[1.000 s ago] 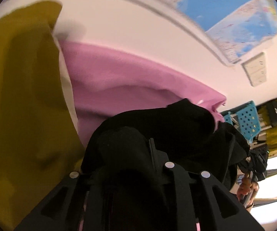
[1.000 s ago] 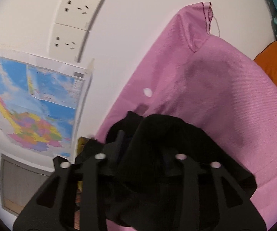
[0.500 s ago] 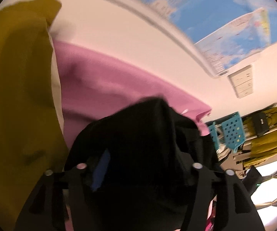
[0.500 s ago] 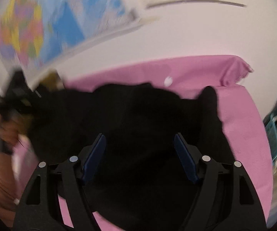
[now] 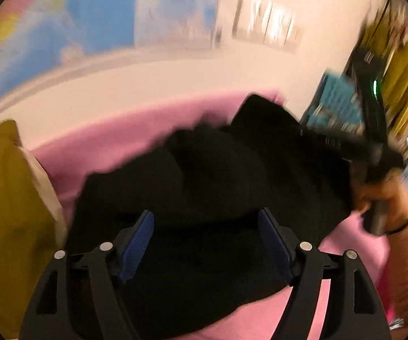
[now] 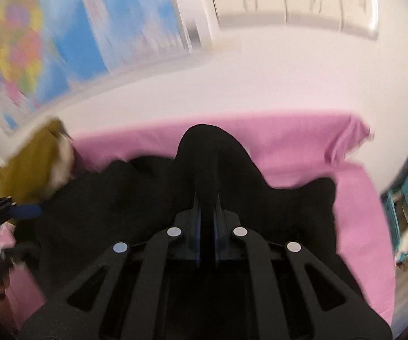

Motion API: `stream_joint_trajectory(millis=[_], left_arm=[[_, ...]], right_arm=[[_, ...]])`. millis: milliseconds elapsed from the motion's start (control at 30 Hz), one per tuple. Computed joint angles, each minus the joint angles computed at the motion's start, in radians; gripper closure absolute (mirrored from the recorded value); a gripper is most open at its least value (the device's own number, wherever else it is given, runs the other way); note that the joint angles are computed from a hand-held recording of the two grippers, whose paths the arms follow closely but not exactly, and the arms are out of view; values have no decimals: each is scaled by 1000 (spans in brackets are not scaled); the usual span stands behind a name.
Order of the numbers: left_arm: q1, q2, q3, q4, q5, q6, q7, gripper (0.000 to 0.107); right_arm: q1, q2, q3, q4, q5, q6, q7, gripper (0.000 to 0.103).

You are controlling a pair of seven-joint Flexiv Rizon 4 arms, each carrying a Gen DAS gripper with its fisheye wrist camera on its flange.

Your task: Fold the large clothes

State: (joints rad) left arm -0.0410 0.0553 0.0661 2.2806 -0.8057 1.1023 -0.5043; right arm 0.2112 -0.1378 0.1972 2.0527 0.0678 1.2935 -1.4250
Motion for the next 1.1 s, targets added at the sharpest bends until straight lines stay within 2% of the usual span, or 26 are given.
stream_joint_trajectory(millis=[67, 100, 133, 233, 267, 333, 400, 467, 500, 567, 633, 667, 733, 767, 833, 900, 967, 1000, 1033, 1067, 1100], left_arm=[[3, -71, -21, -4, 112, 103, -83, 35], [4, -97, -27, -4, 132, 150, -110, 35], [4, -121, -34, -1, 142, 211, -126, 34], [23, -135, -51, -3, 116, 228, -133, 29], [27, -123, -54, 3, 98, 223, -124, 29], [17, -83, -70, 34, -52, 239, -7, 30], [-24, -26, -65, 74, -282, 273, 179, 28], [-65, 32, -33, 104, -461, 284, 325, 27], [-76, 50, -20, 113, -515, 296, 359, 26], [-74, 92, 11, 142, -554, 303, 364, 23], [-50, 117, 42, 171, -550, 304, 327, 21], [-38, 128, 51, 185, -526, 297, 300, 20], [4, 145, 91, 206, -422, 203, 228, 19], [-3, 154, 79, 221, -416, 206, 201, 17], [-2, 133, 79, 216, -412, 174, 183, 15], [-12, 106, 63, 201, -462, 169, 194, 12], [-22, 74, 44, 181, -546, 158, 230, 15], [-9, 57, 48, 168, -539, 105, 211, 30], [17, 47, 67, 154, -495, 0, 171, 44], [34, 43, 72, 147, -480, -68, 146, 71], [44, 49, 69, 148, -468, -92, 125, 79]], right_arm=[[5, -33, -10, -21, -14, -74, 21, 91], [4, -39, -14, -14, -18, -75, 38, 79], [-12, -33, 2, -13, 27, -74, 9, 78], [-47, 21, 31, 6, 145, -46, -72, 67], [-65, 65, 47, 22, 226, -32, -140, 61], [-72, 158, 43, 61, 377, -10, -255, 44], [-61, 257, 15, 109, 501, -15, -340, 35], [-50, 341, -20, 167, 554, -22, -362, 32], [-47, 384, -41, 202, 579, -28, -364, 29], [-70, 434, -37, 275, 546, 4, -298, 24], [-60, 470, -84, 326, 568, -17, -281, 13], [-28, 479, -124, 334, 605, -39, -298, 13], [25, 475, -188, 346, 649, -65, -324, 13], [52, 466, -211, 343, 667, -74, -351, 13], [73, 424, -205, 336, 674, -37, -355, 13], [109, 389, -239, 303, 739, -41, -428, 13], [116, 366, -245, 274, 802, -42, -497, 27], [115, 368, -260, 256, 838, -78, -543, 50], [107, 374, -272, 242, 863, -116, -573, 74], [97, 395, -290, 228, 893, -165, -610, 79], [83, 415, -291, 219, 903, -197, -617, 83]])
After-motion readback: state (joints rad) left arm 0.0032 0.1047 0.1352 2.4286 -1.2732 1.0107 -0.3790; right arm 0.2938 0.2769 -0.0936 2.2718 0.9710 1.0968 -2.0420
